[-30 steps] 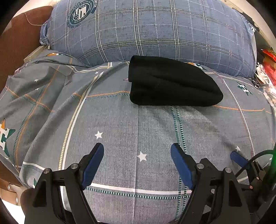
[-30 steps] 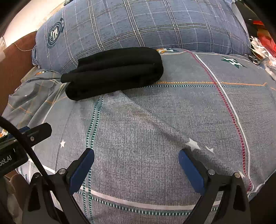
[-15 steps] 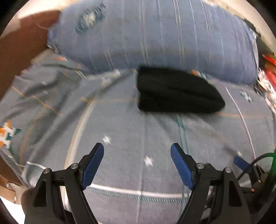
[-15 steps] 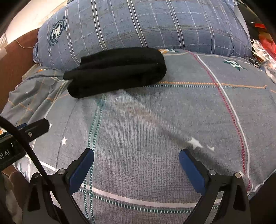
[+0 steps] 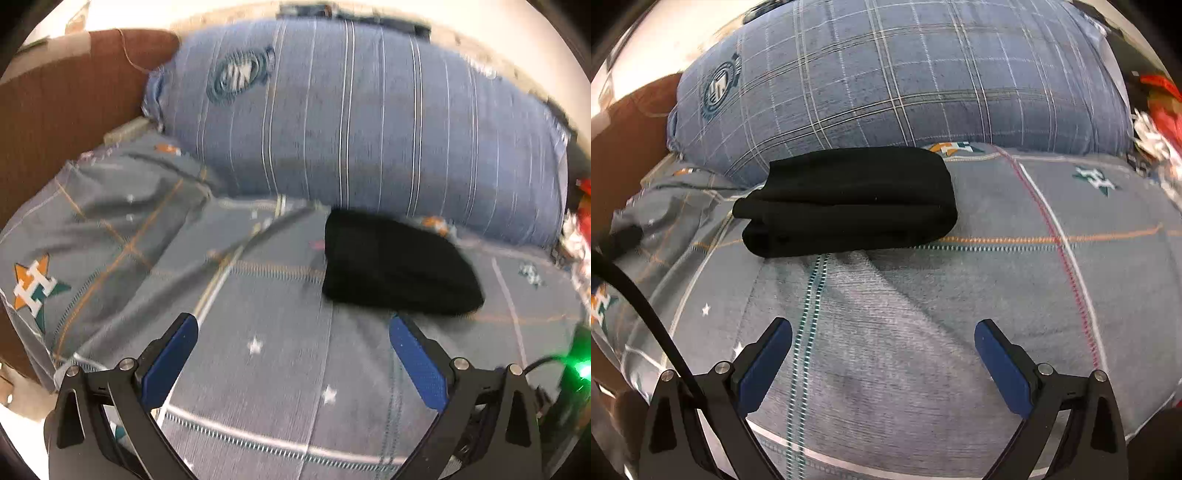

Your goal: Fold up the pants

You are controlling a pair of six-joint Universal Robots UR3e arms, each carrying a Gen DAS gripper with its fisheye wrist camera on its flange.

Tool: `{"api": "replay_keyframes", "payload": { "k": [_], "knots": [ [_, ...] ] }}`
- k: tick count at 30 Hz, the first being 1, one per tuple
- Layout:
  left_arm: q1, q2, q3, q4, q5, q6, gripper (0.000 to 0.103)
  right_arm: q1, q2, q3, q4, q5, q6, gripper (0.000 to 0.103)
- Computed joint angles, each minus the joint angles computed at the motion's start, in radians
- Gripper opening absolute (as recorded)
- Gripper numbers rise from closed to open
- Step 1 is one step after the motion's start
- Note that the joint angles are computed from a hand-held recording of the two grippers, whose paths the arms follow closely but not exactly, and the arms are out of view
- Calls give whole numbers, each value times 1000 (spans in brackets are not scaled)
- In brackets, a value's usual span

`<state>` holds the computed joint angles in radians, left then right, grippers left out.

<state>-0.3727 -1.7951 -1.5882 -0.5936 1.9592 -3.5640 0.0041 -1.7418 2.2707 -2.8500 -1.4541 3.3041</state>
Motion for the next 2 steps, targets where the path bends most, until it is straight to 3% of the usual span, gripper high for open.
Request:
{"api": "replay_keyframes", "payload": {
  "k": [2],
  "knots": [
    [19, -4, -5, -49, -68, 16, 103, 23, 8, 5, -11, -14, 16, 101]
  ]
}}
